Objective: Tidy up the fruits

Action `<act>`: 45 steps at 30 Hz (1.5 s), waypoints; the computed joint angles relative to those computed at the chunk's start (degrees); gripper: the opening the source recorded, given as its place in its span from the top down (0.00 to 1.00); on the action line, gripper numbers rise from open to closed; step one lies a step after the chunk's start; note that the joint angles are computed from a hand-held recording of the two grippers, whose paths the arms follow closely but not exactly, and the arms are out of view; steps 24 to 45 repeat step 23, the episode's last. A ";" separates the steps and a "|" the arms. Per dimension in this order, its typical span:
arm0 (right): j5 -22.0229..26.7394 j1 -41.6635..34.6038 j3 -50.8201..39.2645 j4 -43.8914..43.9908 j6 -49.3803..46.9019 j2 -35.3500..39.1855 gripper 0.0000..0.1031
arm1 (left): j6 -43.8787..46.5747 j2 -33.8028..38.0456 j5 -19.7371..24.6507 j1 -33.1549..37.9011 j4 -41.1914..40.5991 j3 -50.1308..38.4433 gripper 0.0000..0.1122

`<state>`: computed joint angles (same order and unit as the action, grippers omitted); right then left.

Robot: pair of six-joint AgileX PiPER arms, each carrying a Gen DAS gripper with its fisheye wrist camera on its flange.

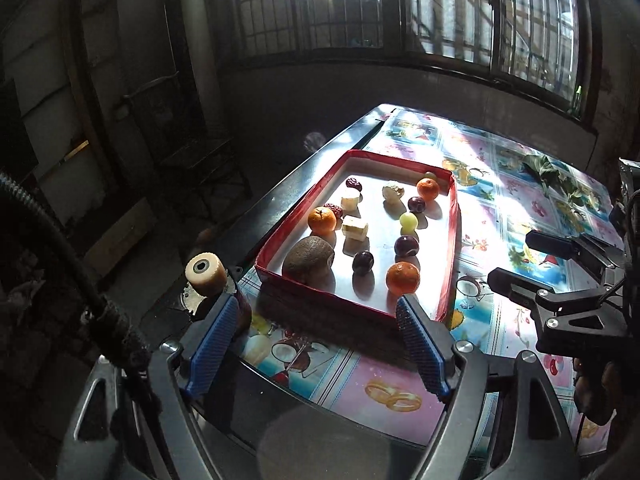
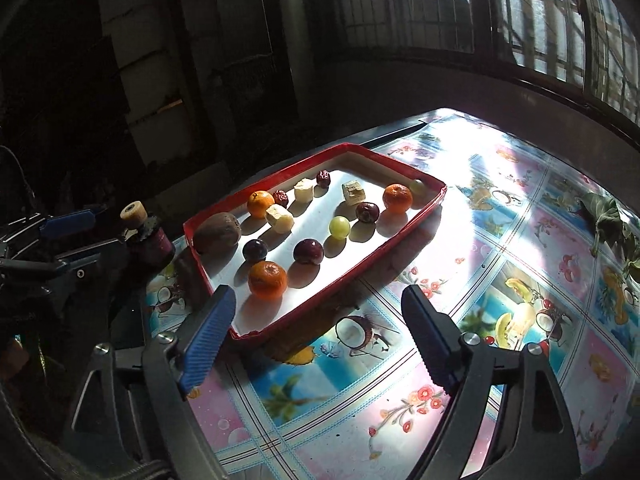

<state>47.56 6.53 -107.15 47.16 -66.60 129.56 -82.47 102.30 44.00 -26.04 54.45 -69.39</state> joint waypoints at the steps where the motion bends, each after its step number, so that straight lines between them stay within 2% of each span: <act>1: -0.49 0.37 0.47 -0.63 -0.68 -0.32 0.17 | -0.53 -0.41 0.11 -0.28 0.22 0.76 0.28; 9: 3.50 2.92 -3.49 -6.23 -7.64 2.58 0.16 | -2.02 -2.58 -0.04 -1.38 -0.32 4.73 0.28; 14: 3.81 4.06 -5.86 -8.67 -9.12 4.75 0.16 | -2.44 -2.74 0.02 -1.48 -0.44 5.66 0.28; 22: 5.55 5.96 -10.63 -11.78 -6.67 7.74 0.16 | -4.62 -2.97 2.15 -2.28 1.52 6.17 0.28; 45: 5.42 6.06 -10.59 -12.11 -6.32 7.81 0.16 | -4.29 -3.07 2.04 -2.24 1.18 6.18 0.28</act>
